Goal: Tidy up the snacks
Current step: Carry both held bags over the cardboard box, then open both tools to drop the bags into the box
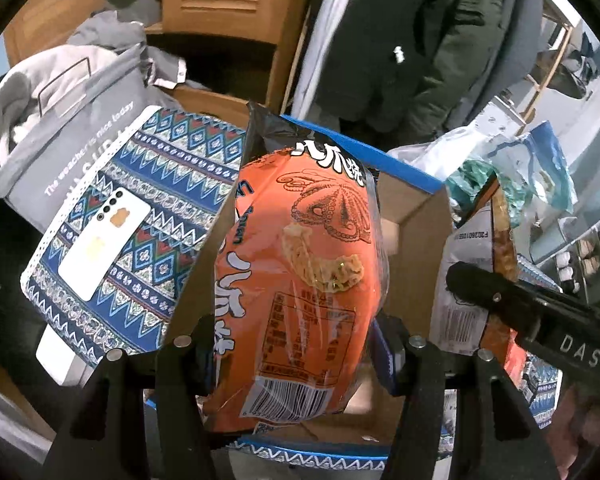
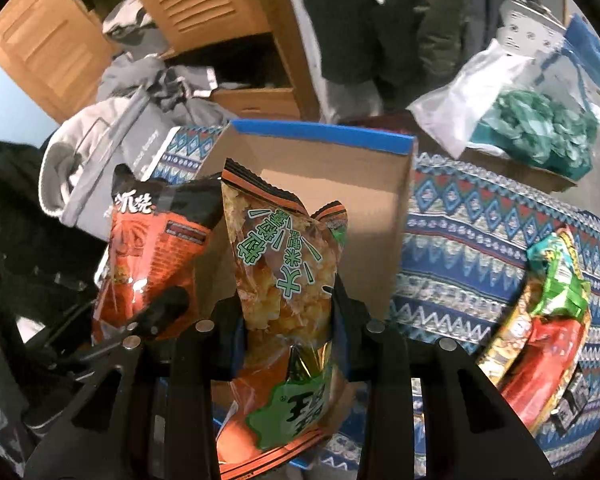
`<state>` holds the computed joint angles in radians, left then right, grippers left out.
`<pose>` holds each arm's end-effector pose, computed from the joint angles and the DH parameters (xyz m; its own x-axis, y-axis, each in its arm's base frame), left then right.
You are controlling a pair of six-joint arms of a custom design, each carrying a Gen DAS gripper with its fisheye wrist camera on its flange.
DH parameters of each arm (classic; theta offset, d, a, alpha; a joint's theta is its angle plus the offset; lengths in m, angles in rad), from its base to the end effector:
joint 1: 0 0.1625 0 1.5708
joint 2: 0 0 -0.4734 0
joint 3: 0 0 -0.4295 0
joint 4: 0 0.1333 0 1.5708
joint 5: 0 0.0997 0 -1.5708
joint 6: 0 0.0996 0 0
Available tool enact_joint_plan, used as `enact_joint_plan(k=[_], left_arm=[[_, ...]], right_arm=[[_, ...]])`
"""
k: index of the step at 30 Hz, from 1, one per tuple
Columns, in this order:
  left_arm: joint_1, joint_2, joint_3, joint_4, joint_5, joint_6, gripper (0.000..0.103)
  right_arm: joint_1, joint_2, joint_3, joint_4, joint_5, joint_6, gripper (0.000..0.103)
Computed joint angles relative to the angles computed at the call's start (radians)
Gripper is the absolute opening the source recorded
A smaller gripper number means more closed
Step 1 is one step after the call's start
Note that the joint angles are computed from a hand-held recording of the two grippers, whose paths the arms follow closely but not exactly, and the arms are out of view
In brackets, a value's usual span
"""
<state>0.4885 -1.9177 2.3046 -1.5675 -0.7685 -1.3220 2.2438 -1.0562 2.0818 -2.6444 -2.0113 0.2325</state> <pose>-0.1711 -0.3230 0.3437 -0.8124 -0.2379 -0.5324 0.1190 0.8261 -0.5508 0.4199 -0.3810 0.1222 -0.8441 -0.3531 0.4034 -0.4400 0.8863 -0.1448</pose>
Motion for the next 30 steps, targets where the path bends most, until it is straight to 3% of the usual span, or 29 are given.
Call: enact_joint_plan(k=[5, 7, 9, 16, 21, 30], left_arm=[[0.027, 0.009, -0.004, 0.022, -0.024, -0.039, 0.064], [0.034, 0.009, -0.003, 0.013, -0.03, -0.037, 0.066], [0.034, 0.013, -0.004, 0.026, -0.025, -0.056, 0.067], [0.012, 0.037, -0.011, 0.069, -0.014, -0.083, 0.069], [-0.048, 0.07, -0.027, 0.116, 0.042, -0.095, 0.085], [-0.084, 0.116, -0.035, 0.082, 0.053, -0.058, 0.086]], right_arm=[[-0.003, 0.02, -0.003, 0.021, -0.003, 0.015, 0.041], [-0.003, 0.02, 0.0, 0.018, -0.009, 0.014, 0.063], [-0.001, 0.018, 0.004, 0.004, -0.014, 0.013, 0.069], [0.004, -0.011, 0.016, -0.011, -0.045, 0.02, 0.069], [0.004, -0.044, 0.032, -0.018, -0.063, 0.024, 0.074], [-0.027, -0.135, 0.087, -0.018, -0.078, 0.046, 0.074]])
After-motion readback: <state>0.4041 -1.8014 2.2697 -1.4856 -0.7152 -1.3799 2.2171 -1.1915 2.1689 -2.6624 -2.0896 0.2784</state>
